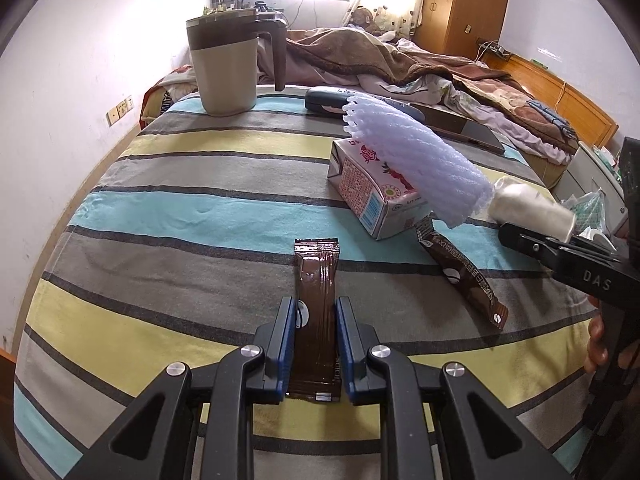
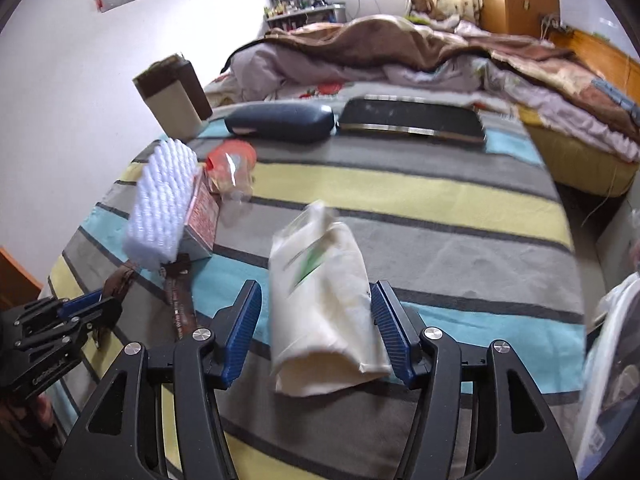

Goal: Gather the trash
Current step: 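Grasp the brown snack wrapper with the left tool, then carry the paper bag and brown wrapper over the trash bin with both tools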

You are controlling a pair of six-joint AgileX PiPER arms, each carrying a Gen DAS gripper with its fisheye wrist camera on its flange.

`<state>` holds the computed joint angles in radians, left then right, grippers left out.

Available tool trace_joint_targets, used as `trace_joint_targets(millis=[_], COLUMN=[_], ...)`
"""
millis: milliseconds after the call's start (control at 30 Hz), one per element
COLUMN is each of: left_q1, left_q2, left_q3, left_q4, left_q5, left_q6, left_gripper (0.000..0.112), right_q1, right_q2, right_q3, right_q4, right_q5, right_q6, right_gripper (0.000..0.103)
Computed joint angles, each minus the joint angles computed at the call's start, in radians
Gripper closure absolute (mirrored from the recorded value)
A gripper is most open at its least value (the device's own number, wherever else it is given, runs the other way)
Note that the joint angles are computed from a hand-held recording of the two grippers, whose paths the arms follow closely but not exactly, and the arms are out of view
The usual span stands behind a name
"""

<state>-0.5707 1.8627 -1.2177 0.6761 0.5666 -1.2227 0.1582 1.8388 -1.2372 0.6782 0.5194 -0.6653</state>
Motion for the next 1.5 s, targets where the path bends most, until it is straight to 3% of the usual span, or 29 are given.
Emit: trace_joint_targets(millis=[167,400,767,1200,1500], left_q1=[0.002,-0.011,-0.046,-0.188,-0.29], left_q2=[-0.001,0.001,-0.033,-0.065,-0.015], left_q3=[0.001,-0.001,0.017,-0.049,-0.186], left_q4=[-0.003,0.023,0.048,0.117,0.122], left_q5=[-0.002,0.009,0.005,0.096,0.166], left_q6=[0.002,-0.021,-0.047,-0.096,-0.06], left_gripper=[0.092,0.093,0.093,0.093,0.093], right_q1=[-0.019,0.006,0.0,-0.059,-0.167], right_q2=[-0.009,-0.04,-0.101,-0.272,-0.36], right_q3=[0.02,0.058,0.131,0.264,0.338], right_q4=[0.067,0.041,0.141,0.26,0.338], right_q5=[0.006,-0.067,-0.099,-0.107,-0.077], right_q6=[-0.046,-0.015,-0.111,-0.239,-0.335], right_gripper=[0.044,0.056,0.058,0.058,0.058])
